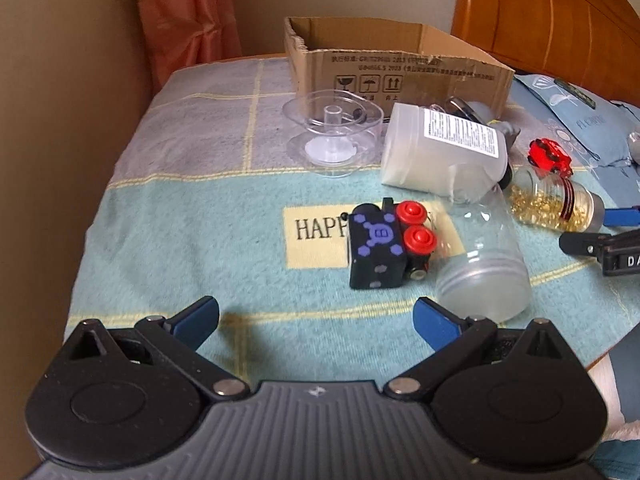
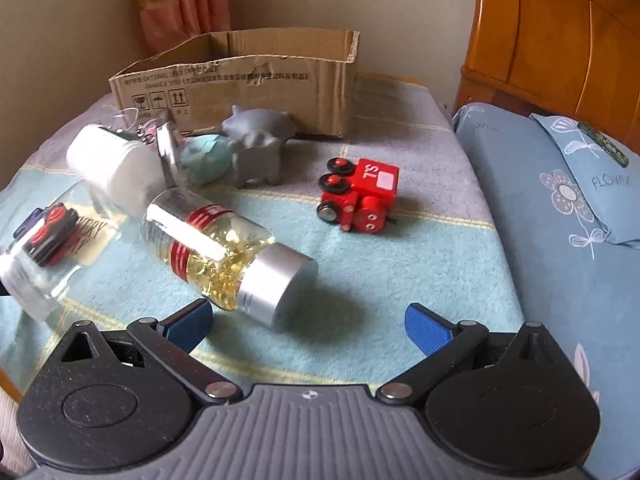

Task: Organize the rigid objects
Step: 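Reach the left tool to the black-red B block while the right tool approaches the capsule jar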

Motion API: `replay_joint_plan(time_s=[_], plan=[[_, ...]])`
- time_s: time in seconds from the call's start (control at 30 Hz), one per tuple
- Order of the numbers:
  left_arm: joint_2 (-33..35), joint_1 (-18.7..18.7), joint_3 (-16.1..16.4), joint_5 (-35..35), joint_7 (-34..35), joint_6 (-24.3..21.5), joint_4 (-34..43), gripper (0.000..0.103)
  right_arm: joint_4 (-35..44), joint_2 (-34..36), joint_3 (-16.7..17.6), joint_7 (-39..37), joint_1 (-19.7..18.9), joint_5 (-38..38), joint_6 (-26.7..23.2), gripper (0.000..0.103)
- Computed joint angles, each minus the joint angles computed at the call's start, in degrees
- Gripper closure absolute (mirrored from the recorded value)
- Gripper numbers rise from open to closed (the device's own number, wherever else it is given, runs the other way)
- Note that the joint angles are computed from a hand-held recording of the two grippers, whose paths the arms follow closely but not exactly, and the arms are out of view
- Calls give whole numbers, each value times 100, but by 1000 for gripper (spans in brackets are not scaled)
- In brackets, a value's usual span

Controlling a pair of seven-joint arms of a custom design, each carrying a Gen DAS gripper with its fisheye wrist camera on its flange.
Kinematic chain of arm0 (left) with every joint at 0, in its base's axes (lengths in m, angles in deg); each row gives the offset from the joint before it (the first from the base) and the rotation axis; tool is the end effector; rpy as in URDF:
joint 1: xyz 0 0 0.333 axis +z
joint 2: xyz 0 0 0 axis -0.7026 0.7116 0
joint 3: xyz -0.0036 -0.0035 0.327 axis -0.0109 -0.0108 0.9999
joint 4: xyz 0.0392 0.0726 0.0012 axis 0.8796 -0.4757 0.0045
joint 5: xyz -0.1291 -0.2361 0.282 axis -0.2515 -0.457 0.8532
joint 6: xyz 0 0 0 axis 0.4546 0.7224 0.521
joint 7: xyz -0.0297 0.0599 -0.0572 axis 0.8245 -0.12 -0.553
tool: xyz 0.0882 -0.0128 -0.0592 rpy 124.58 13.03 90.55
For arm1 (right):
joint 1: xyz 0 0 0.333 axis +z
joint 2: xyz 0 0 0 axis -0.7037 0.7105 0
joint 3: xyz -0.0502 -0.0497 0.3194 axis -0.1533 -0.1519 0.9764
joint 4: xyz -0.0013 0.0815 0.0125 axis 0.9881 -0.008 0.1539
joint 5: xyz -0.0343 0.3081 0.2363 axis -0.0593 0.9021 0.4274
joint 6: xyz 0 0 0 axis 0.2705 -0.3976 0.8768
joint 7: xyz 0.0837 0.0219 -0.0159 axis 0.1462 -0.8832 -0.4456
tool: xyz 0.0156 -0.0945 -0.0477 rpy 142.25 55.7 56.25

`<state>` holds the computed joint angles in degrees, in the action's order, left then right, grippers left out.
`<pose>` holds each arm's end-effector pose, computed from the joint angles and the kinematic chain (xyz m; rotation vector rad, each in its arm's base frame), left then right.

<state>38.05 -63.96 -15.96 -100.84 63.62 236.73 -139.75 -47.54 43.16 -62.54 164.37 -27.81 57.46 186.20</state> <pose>0.6493 -0.1913 0.2435 -1.6381 2.0724 -0.7552 0.6285 0.0291 0.2618 -1.7457 1.8798 -0.7196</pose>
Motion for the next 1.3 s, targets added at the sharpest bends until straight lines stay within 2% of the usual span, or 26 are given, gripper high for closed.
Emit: replay_joint_plan(time_s=[0.1,0.2,0.27,0.37,0.5,0.6,0.7,0.73,0.8,0.9,0.97,1.07,1.17,1.3], plan=[[111,167,-154,66,83,-64,162,1,51,60,-58,11,5,44,34,0],[213,78,-22,80,63,-12,267,1,123,135,-171,40,75,136,32,0],[263,194,-115,97,111,-22,344,1,164,197,-264,76,137,206,64,0],[319,207,-87,129,179,-1,422,1,161,221,-307,70,182,248,108,0],[304,374,-268,150,330,157,328,1,145,243,-397,52,290,357,141,0],[220,510,-399,168,469,35,263,1,139,259,-439,31,346,419,161,0],[181,438,-361,93,483,233,120,1,119,275,-463,-4,391,474,222,0],[189,490,-439,90,518,300,100,1,118,278,-450,-22,385,485,241,0],[250,983,-1004,232,725,323,134,1,112,292,-432,-67,384,513,301,0],[381,1453,-1587,498,1105,354,214,1,100,290,-403,-137,374,569,332,0],[508,1585,-1779,621,1321,495,285,1,93,275,-350,-184,322,574,342,0],[631,1535,-1759,493,1301,475,489,1,86,267,-311,-238,289,599,352,0],[654,1372,-1532,320,1233,557,551,0,54,227,-199,-303,169,550,363,0],[608,1394,-1474,244,1219,561,496,1,33,194,-151,-349,132,554,331,0]])
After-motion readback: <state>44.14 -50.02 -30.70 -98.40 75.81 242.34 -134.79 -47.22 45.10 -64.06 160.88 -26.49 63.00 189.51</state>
